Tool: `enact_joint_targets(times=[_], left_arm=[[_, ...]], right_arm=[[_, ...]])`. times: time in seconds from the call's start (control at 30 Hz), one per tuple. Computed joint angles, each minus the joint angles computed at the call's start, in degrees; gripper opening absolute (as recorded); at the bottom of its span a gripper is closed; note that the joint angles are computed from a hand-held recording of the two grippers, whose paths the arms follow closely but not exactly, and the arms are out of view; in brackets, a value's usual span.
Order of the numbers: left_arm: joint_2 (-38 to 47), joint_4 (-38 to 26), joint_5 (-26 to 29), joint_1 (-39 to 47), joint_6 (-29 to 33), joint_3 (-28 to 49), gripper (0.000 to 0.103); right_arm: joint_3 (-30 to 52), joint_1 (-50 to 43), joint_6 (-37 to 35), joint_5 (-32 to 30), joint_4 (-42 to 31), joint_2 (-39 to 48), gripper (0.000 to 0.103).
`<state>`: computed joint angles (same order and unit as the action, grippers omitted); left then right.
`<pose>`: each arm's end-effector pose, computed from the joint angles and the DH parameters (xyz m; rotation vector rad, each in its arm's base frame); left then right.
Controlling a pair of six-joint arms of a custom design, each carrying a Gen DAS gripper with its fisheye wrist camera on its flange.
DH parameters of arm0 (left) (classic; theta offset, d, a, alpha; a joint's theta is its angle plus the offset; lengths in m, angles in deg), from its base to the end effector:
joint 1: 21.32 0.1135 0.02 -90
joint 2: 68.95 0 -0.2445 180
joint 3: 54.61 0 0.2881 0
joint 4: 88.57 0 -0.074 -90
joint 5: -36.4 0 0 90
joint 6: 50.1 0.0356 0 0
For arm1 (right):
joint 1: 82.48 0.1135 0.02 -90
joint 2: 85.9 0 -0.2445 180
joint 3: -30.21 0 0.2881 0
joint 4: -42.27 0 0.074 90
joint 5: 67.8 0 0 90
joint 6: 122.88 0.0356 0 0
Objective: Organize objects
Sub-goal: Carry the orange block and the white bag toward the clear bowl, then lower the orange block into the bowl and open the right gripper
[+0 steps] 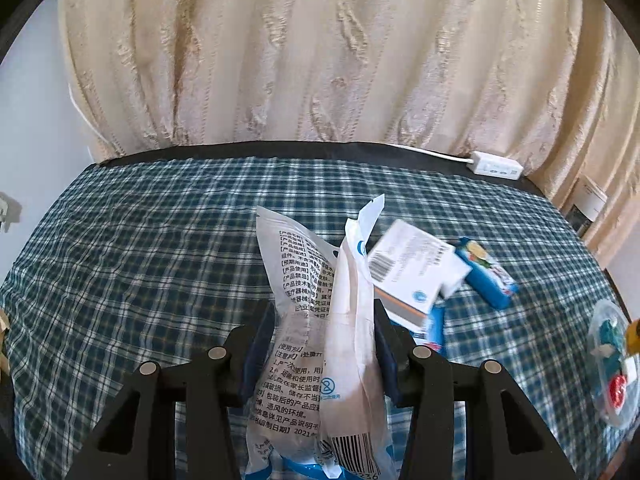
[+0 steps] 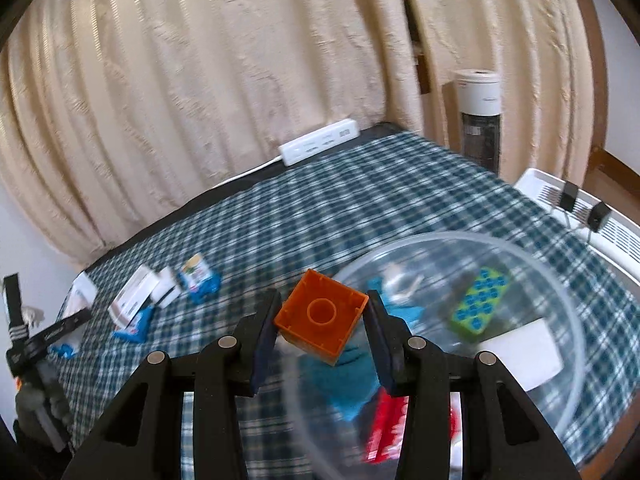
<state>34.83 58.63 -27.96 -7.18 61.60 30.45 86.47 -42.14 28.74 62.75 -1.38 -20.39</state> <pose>0.4082 0.0870 0.1754 0.3429 2.3443 -0.2577 0.2162 0.1532 0.2091 0.6760 2.1173 0.0620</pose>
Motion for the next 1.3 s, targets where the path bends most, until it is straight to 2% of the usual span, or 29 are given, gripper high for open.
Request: enact_joint_targets(times=[0.17,0.33,0.63,0.87,0.97,1.3], left_arm=[[-3.06,-0.09,0.73,-1.08,0.58,-2.68,0.050],[-5.68,-0.15,1.47,-1.94,1.12,-4.92,0.050],[-7.47,-0.91,1.70,-3.67,2.14,-7.04,0.050],[-8.22,-1.19,1.35,-4.96,2.60,-7.96,0.050],[-8.52,-1.42,1.33,-5.48,2.83,-8.27,0.050],[-11.57,-2.37,1.41,-8.94,4.01,-11.19,0.050]], right_arm=[[-2.14,-4.85,-1.79,-1.19,-1.22,-3.74,0.043],[-4.10,-11.95,-3.64,-6.08,-1.04,-6.26,0.043],[-3.40,-19.75,-6.80,-13.05,0.57,-2.37,0.043],[-3.32,-21.27,-7.00,-14.39,1.95,-1.18,0.044],[-3.91,-21.75,-6.73,-14.85,2.72,-1.54,0.050],[-7.36,-17.29,-3.46,-9.85,0.31,-8.25,0.050]])
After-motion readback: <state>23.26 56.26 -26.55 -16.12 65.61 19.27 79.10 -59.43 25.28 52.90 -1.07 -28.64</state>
